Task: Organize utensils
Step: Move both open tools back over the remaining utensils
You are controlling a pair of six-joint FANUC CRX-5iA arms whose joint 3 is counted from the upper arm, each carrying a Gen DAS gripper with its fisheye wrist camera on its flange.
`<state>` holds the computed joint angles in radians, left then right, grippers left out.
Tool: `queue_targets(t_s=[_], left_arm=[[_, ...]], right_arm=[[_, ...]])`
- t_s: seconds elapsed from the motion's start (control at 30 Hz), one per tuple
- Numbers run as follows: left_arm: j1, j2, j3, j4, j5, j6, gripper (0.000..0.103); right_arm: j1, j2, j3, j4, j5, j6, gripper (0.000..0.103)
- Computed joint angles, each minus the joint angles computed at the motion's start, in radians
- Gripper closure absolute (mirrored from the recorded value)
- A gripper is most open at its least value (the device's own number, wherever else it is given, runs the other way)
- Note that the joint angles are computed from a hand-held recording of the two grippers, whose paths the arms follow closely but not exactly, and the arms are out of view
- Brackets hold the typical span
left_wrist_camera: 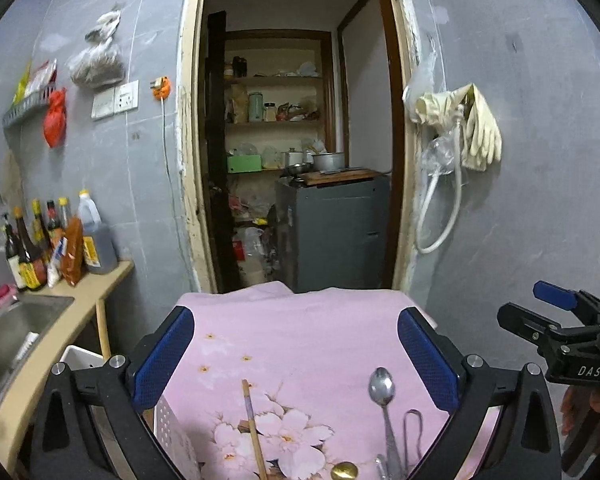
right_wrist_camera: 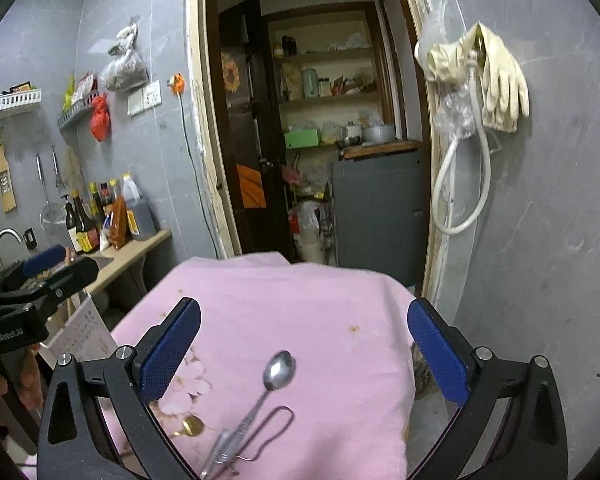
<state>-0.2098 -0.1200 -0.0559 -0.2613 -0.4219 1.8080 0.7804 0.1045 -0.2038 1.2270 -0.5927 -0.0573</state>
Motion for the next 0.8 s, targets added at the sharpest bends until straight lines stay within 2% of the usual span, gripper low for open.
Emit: queue_targets(t_s=[0.13, 0.27, 0.33, 0.5, 0.73, 0.8], left_arm=[[-0.053, 0.033, 0.069, -0.157, -0.054, 0.131, 0.001], [-0.079, 0.054, 0.106, -0.22, -0.075, 0.161, 0.001], [-0.077, 0.064, 0.112, -0.199, -0.072, 0.133, 0.001], [-0.04, 0.098, 0.094, -0.011, -0.05, -0.021, 0.001], [0.03, 0.176, 0.037, 0.357, -0.034, -0.284, 0.001], [0.041, 0.2, 0.018, 0.45, -0.028, -0.369, 0.004]], right_arm=[[-0.031, 0.016, -0.011, -0.047, 0.057, 0.022, 0.001], [-0.045, 0.038, -0.012, -0.094, 0.101, 0.049, 0.001], [-0.048, 0.048, -0.014, -0.11, 0.116, 0.056, 0.001], [-0.044, 0.065, -0.025, -0.185, 0.132, 0.076, 0.001], [-0.018, 0.09, -0.016, -0.331, 0.1, 0.106, 0.002], [-0.005, 0.104, -0.004, -0.368, 0.086, 0.121, 0.003]])
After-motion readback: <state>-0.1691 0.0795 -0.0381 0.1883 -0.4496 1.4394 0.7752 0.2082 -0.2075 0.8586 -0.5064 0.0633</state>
